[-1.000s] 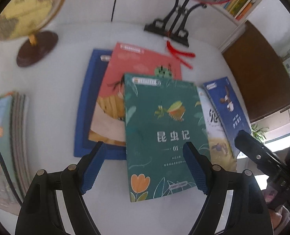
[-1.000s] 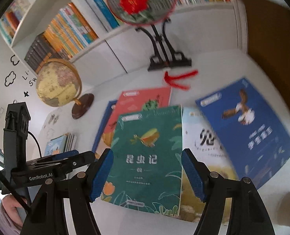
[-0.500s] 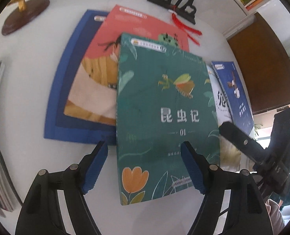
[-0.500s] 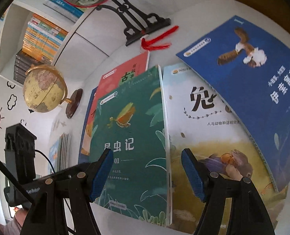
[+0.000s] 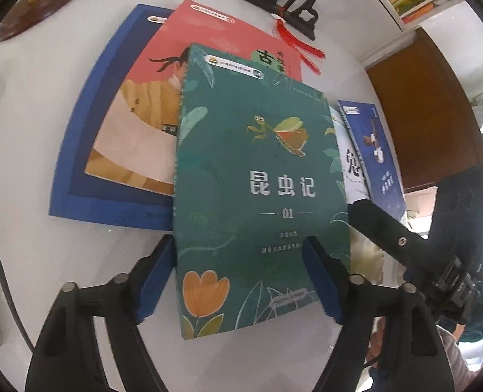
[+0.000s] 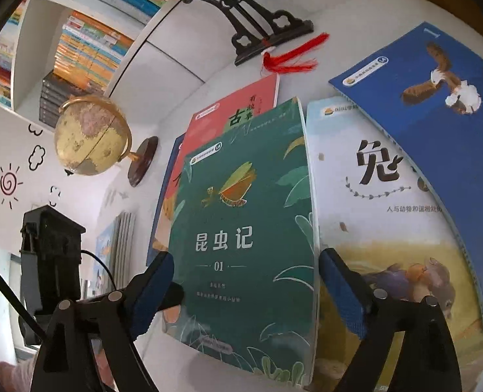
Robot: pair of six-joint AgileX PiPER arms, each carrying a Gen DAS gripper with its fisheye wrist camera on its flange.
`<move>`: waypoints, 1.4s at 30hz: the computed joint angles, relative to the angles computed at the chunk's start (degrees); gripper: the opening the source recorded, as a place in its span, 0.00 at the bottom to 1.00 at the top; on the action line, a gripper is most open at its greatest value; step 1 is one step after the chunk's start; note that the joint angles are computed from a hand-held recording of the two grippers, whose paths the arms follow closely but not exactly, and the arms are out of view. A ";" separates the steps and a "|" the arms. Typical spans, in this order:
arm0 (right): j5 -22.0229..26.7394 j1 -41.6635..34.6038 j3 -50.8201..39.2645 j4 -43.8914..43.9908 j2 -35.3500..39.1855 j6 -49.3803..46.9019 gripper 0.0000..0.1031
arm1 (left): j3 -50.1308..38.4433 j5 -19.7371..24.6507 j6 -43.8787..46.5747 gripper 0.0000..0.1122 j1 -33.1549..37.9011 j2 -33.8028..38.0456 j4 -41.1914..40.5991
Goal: Organize books
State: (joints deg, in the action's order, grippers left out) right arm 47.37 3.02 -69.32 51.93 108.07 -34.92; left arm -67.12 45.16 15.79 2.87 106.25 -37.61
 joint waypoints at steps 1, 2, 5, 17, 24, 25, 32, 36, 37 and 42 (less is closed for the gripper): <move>0.38 -0.02 -0.41 -0.46 0.17 0.67 0.88 | -0.07 -0.08 -1.23 0.54 0.19 0.04 0.90; 1.51 -0.40 -1.12 -0.65 0.58 1.73 0.88 | -0.15 0.02 -1.75 0.47 0.43 0.05 1.11; 5.65 -3.13 -1.36 3.22 1.50 0.91 0.76 | 0.80 -1.34 -3.49 0.27 1.36 -0.67 4.01; 7.88 -2.76 1.30 3.46 2.37 -3.71 0.09 | 1.16 2.70 5.91 0.18 5.01 -2.12 -10.78; 5.41 0.12 -1.22 -3.57 1.62 0.21 0.09 | -4.23 2.73 2.04 0.18 0.44 0.10 -5.25; 5.13 0.13 -0.87 -3.27 1.55 0.21 0.09 | -5.53 1.55 -0.57 0.18 -1.67 0.14 -0.73; 2.23 2.43 -0.61 -9.41 -1.78 2.67 0.09 | -8.13 -0.41 -3.46 0.18 -7.06 -1.81 12.65; 1.50 4.12 -1.53 -14.42 -4.06 1.41 0.10 | -8.62 -0.63 -3.81 0.18 -8.24 -3.07 17.29; 1.36 4.30 -1.79 -14.90 -4.38 1.50 0.10 | -9.10 -0.61 -4.13 0.18 -8.48 -3.24 18.13; 0.19 5.45 -2.43 -17.48 -6.85 2.84 0.10 | -11.12 -0.24 -5.47 0.18 -9.33 -4.04 20.61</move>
